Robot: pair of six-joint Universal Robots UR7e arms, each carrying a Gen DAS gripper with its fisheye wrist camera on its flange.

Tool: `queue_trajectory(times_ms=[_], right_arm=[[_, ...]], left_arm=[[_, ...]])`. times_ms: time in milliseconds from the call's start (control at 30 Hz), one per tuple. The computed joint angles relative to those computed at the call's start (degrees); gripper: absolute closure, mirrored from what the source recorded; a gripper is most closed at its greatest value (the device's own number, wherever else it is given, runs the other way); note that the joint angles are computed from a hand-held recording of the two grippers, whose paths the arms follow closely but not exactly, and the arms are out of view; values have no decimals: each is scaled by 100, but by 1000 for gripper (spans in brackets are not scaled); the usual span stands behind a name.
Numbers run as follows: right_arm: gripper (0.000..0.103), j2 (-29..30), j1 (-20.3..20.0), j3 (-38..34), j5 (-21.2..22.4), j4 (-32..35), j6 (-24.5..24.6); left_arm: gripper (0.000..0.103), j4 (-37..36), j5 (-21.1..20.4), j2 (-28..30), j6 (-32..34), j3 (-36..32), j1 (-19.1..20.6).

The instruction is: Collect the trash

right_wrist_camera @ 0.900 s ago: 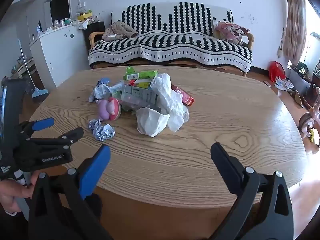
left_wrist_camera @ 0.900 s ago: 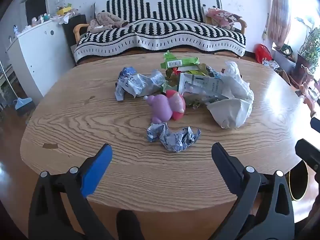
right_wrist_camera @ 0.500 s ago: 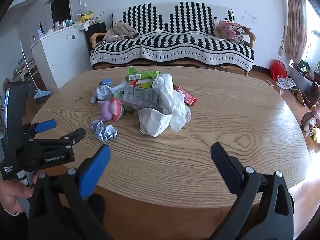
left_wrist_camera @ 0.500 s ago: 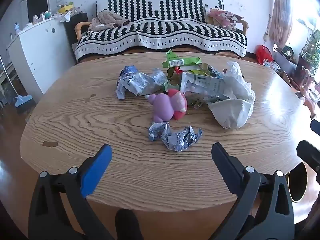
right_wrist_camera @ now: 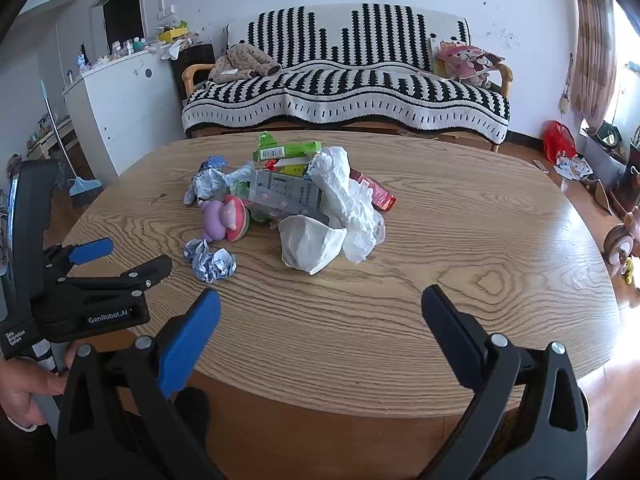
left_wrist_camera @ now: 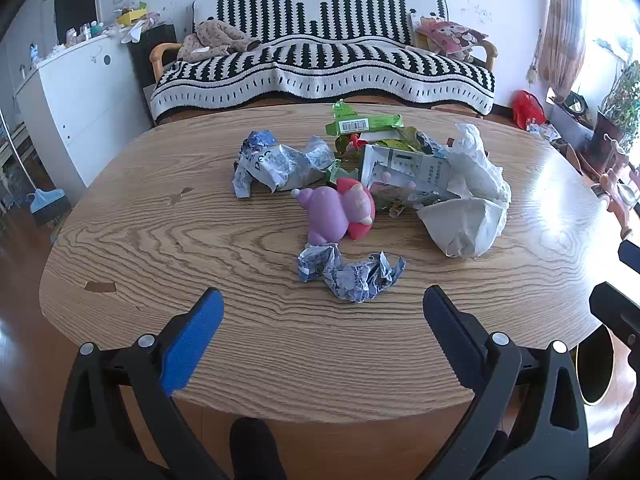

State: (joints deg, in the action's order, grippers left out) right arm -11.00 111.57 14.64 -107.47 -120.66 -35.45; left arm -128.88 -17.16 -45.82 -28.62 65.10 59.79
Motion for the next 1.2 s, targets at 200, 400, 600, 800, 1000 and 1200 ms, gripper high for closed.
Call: queue_trajectory(times_ms=[200, 400, 600, 800, 1000, 1200], right_arm=[[6, 23, 2, -45, -11, 39, -5], [6, -24, 3, 65, -5, -33, -9], [6, -7, 3, 30, -4, -11, -16], [6, -17, 4, 63, -9, -56, -24], [6, -19, 6, 45, -9, -18, -17], [6, -8, 9, 12, -14, 9, -14]], left_arm=[[6, -20, 3, -18, 24, 10, 6], [6, -87, -3, -36, 64, 50, 11], [6, -127, -15, -47, 99, 82, 10], [6, -136, -10, -40, 117, 81, 9], [6, -180, -19, -26, 151, 83, 10], [6, -169, -34, -29, 132, 84, 10]])
